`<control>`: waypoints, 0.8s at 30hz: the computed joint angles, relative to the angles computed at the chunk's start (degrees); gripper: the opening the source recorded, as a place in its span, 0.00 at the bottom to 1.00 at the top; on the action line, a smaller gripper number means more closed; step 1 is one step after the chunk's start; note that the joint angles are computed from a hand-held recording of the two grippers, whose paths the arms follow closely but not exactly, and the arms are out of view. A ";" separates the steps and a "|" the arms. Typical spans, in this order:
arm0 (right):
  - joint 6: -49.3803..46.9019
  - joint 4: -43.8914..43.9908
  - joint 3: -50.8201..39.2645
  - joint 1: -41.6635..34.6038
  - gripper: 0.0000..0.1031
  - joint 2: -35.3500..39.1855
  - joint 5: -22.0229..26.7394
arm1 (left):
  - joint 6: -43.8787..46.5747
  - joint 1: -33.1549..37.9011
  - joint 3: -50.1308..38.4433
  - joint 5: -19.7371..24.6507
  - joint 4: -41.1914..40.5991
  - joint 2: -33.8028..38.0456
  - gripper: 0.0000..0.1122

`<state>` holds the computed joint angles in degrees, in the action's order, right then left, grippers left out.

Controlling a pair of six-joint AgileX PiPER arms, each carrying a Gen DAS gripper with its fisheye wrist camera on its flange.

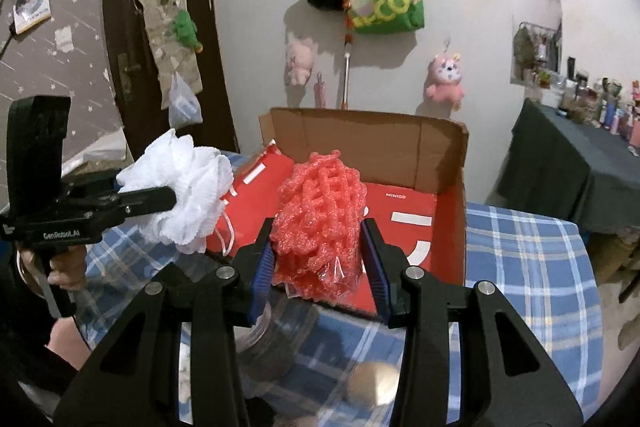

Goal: Organize soft objects
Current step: 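Carry both puffs up and over into the red-lined cardboard box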

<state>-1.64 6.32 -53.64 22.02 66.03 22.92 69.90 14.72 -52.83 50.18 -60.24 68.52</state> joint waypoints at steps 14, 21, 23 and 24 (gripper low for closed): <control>-14.71 14.44 -33.12 -10.42 0.39 32.57 19.32 | -19.54 -12.62 -24.21 -3.58 20.79 23.51 0.43; -6.59 9.11 -55.16 -11.25 0.39 49.70 30.33 | -31.26 -16.88 -39.54 -0.56 30.57 36.62 0.43; -4.03 7.38 -61.15 -11.19 0.39 53.79 33.17 | -34.14 -17.83 -43.50 -0.90 33.30 39.99 0.43; -2.54 6.52 -63.71 -10.98 0.39 55.59 34.51 | -35.54 -18.00 -45.34 -0.77 33.99 41.64 0.43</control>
